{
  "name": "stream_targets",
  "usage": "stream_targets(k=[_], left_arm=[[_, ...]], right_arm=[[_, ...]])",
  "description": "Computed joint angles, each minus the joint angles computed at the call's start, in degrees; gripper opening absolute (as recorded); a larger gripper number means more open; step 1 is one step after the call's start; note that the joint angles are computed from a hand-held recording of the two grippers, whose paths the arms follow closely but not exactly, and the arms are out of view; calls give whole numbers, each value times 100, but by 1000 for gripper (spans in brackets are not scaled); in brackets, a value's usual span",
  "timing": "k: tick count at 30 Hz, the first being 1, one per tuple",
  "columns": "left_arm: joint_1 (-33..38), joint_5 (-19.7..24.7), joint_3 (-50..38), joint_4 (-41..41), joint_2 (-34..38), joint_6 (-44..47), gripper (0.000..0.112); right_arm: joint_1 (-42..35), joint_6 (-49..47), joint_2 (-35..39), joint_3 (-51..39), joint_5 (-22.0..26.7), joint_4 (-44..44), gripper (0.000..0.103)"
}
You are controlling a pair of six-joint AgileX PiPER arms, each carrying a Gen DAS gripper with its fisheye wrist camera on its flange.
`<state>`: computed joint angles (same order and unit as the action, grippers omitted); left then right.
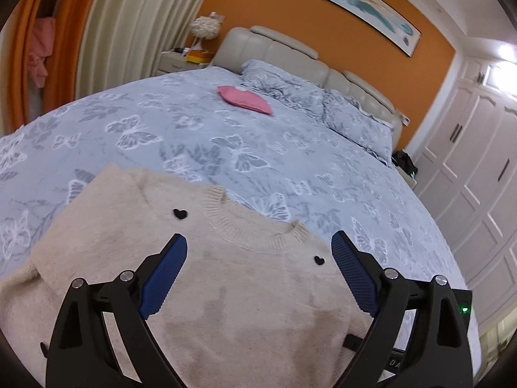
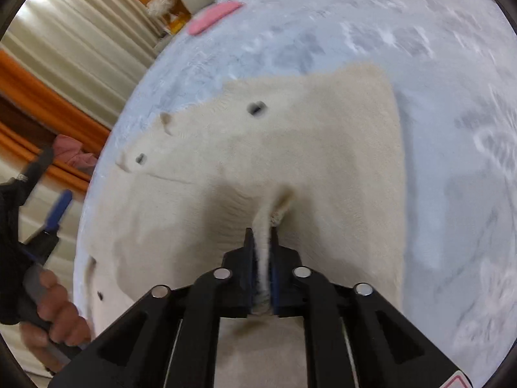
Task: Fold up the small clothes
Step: 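Grasp the sweater collar edge with the right tool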
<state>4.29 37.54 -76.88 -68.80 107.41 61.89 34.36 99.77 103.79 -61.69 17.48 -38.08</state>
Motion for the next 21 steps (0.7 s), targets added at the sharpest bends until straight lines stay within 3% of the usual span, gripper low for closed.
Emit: stream_targets(k=[1,3,5,8,10,12,14,16,19,21], left_arm=[[34,4,-32,-3,33,-38,89],[111,-57,-19,-99,42,5,89],[135,-152,-74,-3,94,-97,89],[31,-500,-157,661,198,-644,89],[-110,-736,-317,1606,377,-1507,89],[-169,-774,-488,2369,616,-2327,88],[-161,-673,-667,2944,815,-2990,88],[-65,-593,-715,3055,844,-3106,87],[315,-735,-191,2952,275,-2292,88],[712,-490,30,3035,-45,-1831,88]], right_arm=[[104,344,-255,-93,185,-573,8],[500,869,-585,-375,1123,-1719,8],[584,1400,-773,-300,1498,-2417,8],[196,1081,-410,53,1432,-1745,9],[-177,1050,48,441,700,-1304,9],[-275,1479,-160,736,354,-1483,11],[-96,1429,-561,642,924,-1490,20],[265,1792,-1074,770,1499,-1762,31],[823,1452,-1832,1007,1906,-1027,42],[1468,1320,-2340,1267,2157,-277,52]])
